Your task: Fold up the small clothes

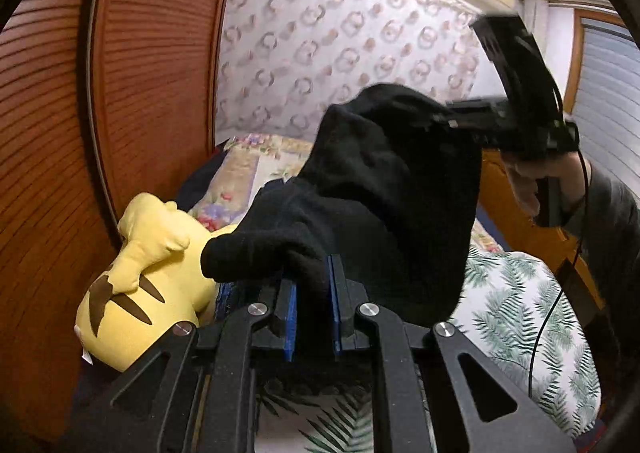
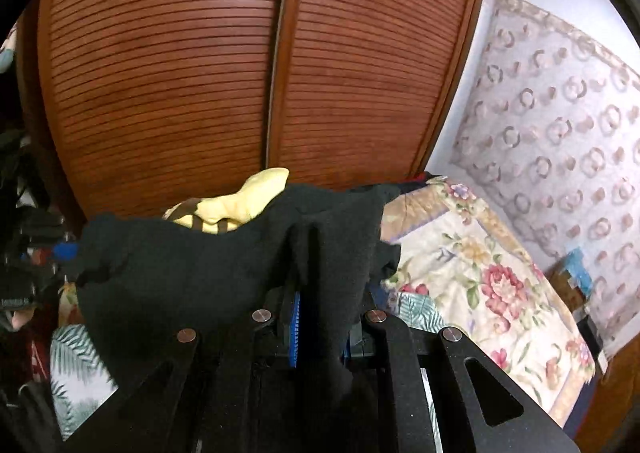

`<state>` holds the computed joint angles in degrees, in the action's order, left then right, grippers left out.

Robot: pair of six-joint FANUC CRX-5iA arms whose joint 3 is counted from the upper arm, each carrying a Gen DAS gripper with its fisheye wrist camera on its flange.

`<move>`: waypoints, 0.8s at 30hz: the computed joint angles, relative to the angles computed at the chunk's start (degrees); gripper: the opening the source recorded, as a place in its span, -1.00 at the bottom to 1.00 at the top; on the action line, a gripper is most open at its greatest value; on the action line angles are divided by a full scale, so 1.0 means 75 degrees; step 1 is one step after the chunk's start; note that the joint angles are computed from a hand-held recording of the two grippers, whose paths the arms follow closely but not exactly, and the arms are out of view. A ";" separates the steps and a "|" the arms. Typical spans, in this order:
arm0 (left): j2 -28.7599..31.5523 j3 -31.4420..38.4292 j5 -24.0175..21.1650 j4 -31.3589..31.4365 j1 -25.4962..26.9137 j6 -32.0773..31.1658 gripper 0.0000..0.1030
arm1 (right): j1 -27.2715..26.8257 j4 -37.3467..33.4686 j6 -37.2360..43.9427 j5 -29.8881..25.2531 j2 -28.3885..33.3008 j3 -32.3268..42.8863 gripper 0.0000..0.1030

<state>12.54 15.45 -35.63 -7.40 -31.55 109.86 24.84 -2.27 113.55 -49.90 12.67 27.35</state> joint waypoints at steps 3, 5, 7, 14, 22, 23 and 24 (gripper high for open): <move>0.0193 0.0163 0.0012 -0.0224 0.0032 0.0260 -0.73 | 0.0027 -0.0075 0.0204 -0.0336 0.0861 0.1132 -0.72; 0.0312 0.0308 -0.0034 -0.0397 0.0017 0.0449 -0.73 | 0.0113 -0.0053 0.0230 -0.0221 0.1016 0.1199 -0.71; 0.0408 0.0438 -0.0164 -0.0559 0.0001 0.0570 -0.73 | 0.0136 0.0106 -0.0005 0.0178 0.1174 0.1144 -0.70; 0.0446 0.0223 -0.0135 0.0029 0.0069 -0.0104 -0.57 | 0.0434 0.2671 -0.3134 0.1799 0.0582 -0.1137 0.03; -0.0065 0.0025 0.0003 -0.1204 -0.0332 0.0729 0.59 | 0.0627 0.4350 -0.5521 0.3437 -0.1038 -0.3654 0.49; -0.0124 -0.0006 0.0017 -0.1228 -0.0380 0.0732 0.59 | 0.0640 0.4747 -0.6030 0.3639 -0.1332 -0.4154 0.49; -0.0159 -0.0012 0.0008 -0.1256 -0.0431 0.0734 0.59 | 0.0648 0.4963 -0.6365 0.3759 -0.1563 -0.4513 0.49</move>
